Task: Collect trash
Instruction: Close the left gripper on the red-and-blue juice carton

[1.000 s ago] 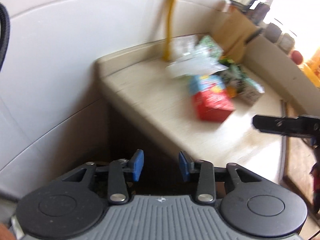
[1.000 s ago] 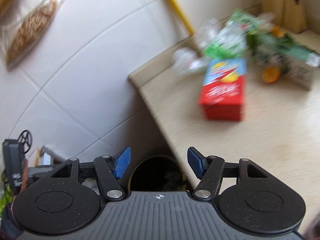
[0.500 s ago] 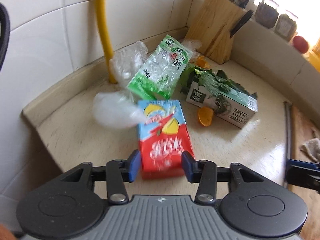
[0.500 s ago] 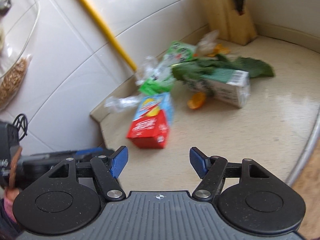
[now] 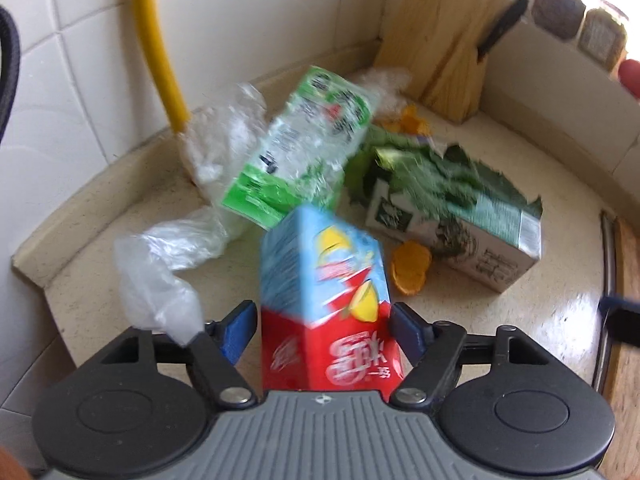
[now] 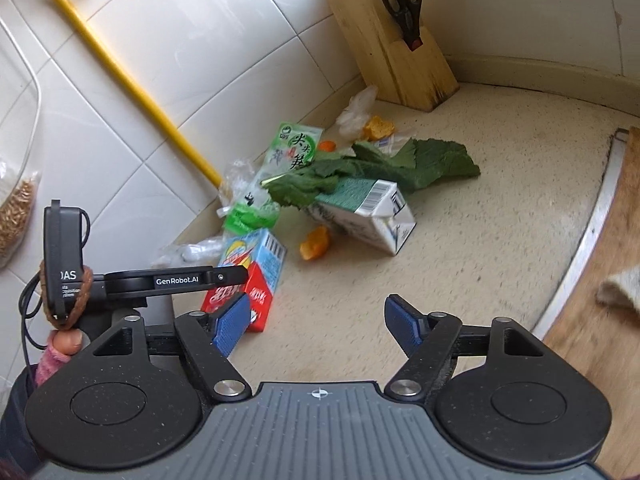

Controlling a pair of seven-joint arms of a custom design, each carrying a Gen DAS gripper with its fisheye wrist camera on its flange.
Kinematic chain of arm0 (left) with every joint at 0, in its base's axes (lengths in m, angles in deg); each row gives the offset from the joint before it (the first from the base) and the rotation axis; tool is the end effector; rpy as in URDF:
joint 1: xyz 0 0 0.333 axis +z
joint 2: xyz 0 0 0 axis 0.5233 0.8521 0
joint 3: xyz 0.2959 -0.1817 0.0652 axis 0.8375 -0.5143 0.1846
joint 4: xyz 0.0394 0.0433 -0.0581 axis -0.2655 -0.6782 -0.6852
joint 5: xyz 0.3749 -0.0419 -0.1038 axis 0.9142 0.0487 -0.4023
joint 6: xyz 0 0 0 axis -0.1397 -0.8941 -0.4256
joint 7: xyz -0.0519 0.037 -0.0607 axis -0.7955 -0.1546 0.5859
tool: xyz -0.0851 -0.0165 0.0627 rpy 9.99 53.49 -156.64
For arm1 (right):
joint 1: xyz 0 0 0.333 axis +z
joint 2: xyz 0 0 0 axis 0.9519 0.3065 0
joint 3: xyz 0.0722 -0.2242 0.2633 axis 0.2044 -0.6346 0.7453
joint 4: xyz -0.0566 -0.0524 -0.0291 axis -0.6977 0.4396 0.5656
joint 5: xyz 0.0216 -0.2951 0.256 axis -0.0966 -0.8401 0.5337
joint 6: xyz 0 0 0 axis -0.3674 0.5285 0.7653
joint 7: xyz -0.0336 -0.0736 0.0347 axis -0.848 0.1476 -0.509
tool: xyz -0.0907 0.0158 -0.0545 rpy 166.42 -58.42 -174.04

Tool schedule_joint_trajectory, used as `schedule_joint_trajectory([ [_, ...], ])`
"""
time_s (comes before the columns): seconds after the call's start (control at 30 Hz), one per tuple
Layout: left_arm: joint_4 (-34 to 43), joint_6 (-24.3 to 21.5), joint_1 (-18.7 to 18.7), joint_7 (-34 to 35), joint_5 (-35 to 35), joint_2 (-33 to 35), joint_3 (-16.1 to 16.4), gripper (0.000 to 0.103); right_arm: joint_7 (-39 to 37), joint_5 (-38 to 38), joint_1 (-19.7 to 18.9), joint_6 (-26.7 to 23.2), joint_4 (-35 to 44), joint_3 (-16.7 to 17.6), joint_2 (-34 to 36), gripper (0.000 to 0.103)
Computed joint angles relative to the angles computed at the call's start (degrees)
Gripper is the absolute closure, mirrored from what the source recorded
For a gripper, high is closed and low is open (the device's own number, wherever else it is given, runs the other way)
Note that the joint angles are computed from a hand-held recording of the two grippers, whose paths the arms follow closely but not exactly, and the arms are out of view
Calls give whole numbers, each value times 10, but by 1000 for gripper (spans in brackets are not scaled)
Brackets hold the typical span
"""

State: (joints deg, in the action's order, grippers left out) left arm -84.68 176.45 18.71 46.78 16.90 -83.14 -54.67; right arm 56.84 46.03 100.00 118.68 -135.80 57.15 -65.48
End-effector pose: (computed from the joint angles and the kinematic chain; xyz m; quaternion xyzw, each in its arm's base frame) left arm 0.4970 -0.2119 0.4722 -0.5769 0.7647 -0.2519 0.1375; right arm 0.3659 0.1390 0.4713 -0.5167 0.7298 -0.1014 0.4360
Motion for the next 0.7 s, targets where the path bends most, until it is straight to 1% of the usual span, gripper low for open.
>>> schedule_joint_trajectory([
  [0.07, 5, -8, 3, -18, 33, 9, -5, 34, -12, -12, 29, 4, 7, -45, 11, 24],
  [0.13, 7, -10, 3, -16, 37, 15, -6, 35, -23, -24, 60, 11, 12, -91, 17, 23],
  [0.17, 9, -12, 3, -7, 28, 18, -6, 40, -26, -29, 68, 14, 14, -105, 19, 23],
  [0.2, 9, -11, 2, 9, 12, 19, -6, 52, -28, -33, 75, 15, 17, -118, 22, 22],
  [0.23, 11, -12, 1, 25, -4, 21, -6, 59, -30, -38, 82, 16, 20, -130, 24, 22],
  [0.27, 10, -7, 2, 24, 1, 21, -7, 67, -32, -44, 89, 17, 22, -142, 26, 22],
  [0.3, 13, -10, 2, 30, -3, 22, -7, 70, -36, -49, 90, 18, 26, -147, 30, 22],
  [0.33, 14, -10, 2, 36, -9, 22, -7, 70, -41, -52, 80, 17, 30, -140, 34, 21],
  [0.4, 14, -11, 2, 59, -34, 21, -7, 70, -55, -56, 44, 11, 40, -111, 45, 20],
  [0.47, 12, -14, 0, 81, -56, 18, -6, 70, -74, -62, 17, 3, 54, -91, 58, 18],
  [0.5, 11, -18, -1, 98, -75, 15, -5, 70, -84, -64, 5, -1, 62, -83, 65, 17],
  [0.57, 9, -28, -4, 130, -112, 10, -2, 70, -109, -71, -2, -13, 82, -84, 86, 17],
  [0.6, 7, -31, -5, 137, -121, 6, -2, 70, -120, -71, -22, -20, 93, -66, 98, 17],
  [0.63, 3, -33, -6, 143, -130, 1, -1, 70, -133, -70, -24, -26, 104, -66, 109, 17],
  [0.7, -4, -42, -11, 161, -151, -10, 4, 70, -165, -64, 15, -39, 125, -105, 130, 17],
])
